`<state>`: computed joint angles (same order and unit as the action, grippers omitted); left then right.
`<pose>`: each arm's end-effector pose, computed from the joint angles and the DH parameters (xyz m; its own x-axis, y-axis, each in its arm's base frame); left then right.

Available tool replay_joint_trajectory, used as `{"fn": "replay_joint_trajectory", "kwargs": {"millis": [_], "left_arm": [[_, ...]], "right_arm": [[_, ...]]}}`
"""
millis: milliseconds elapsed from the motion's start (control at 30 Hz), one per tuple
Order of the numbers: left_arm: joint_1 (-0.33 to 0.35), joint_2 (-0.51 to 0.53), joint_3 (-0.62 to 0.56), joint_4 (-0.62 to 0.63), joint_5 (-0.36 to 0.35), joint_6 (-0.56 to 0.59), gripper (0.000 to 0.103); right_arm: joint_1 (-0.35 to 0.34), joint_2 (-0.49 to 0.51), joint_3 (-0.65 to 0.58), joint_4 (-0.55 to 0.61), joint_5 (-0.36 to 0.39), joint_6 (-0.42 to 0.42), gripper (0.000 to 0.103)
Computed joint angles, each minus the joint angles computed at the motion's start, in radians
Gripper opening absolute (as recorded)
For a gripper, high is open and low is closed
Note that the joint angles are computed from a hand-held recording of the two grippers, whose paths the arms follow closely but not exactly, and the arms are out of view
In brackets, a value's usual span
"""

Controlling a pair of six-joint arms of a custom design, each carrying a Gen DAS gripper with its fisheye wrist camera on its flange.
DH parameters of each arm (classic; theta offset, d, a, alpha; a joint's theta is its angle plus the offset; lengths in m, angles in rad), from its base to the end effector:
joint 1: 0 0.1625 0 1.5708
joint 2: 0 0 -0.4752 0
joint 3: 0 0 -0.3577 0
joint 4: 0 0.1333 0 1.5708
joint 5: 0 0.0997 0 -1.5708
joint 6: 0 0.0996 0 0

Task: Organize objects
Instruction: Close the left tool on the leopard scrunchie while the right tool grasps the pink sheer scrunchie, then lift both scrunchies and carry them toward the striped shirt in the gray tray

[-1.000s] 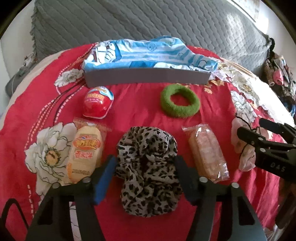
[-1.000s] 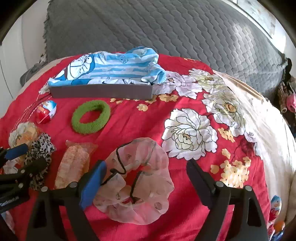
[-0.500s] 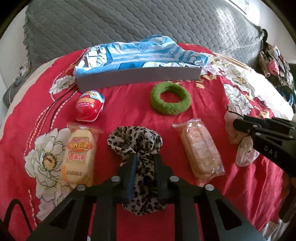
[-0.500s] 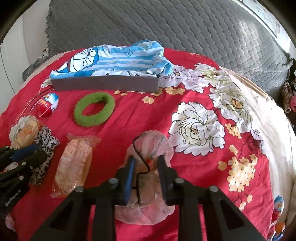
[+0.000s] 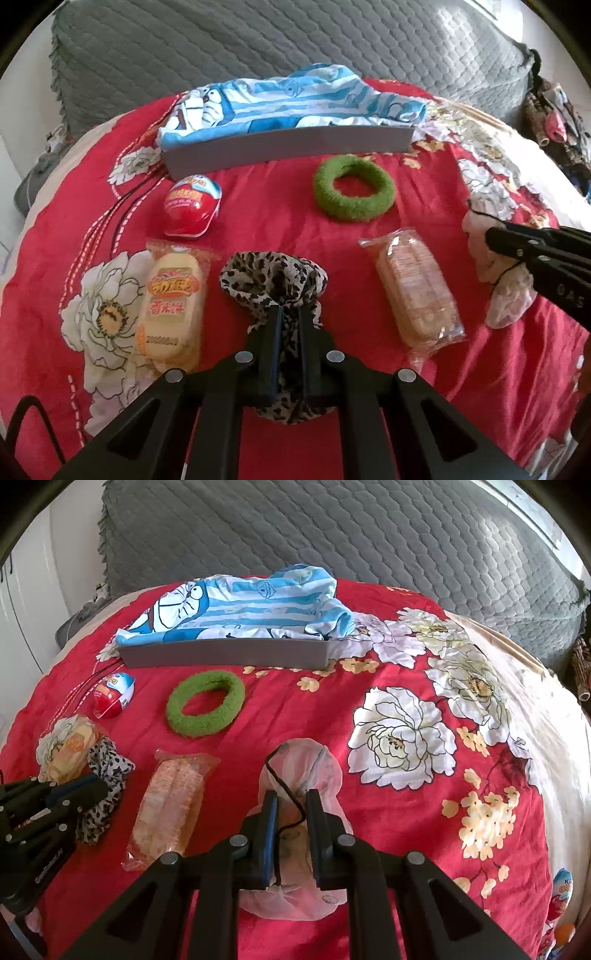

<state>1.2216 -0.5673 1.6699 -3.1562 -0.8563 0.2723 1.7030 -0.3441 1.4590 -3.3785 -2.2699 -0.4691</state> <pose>-0.0479 -0.7120 0.0783 -0.7024 0.1975 -0.6838 0.5108 0.8089 -0.2911 0.1649 -0.7147 0.0067 -0.6793 -0.0714 0.7304 -0.4580 0.8189 -0.3458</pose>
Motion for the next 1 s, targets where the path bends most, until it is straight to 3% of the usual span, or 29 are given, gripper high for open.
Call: {"fn": "replay_joint_trajectory", "kwargs": {"millis": [1000], "left_arm": [[-0.001,-0.024,0.008,0.009,0.010,-0.045,0.004]], "right_arm": [[0.006,-0.006,0.013,-0.018,0.013,0.008,0.015]]}}
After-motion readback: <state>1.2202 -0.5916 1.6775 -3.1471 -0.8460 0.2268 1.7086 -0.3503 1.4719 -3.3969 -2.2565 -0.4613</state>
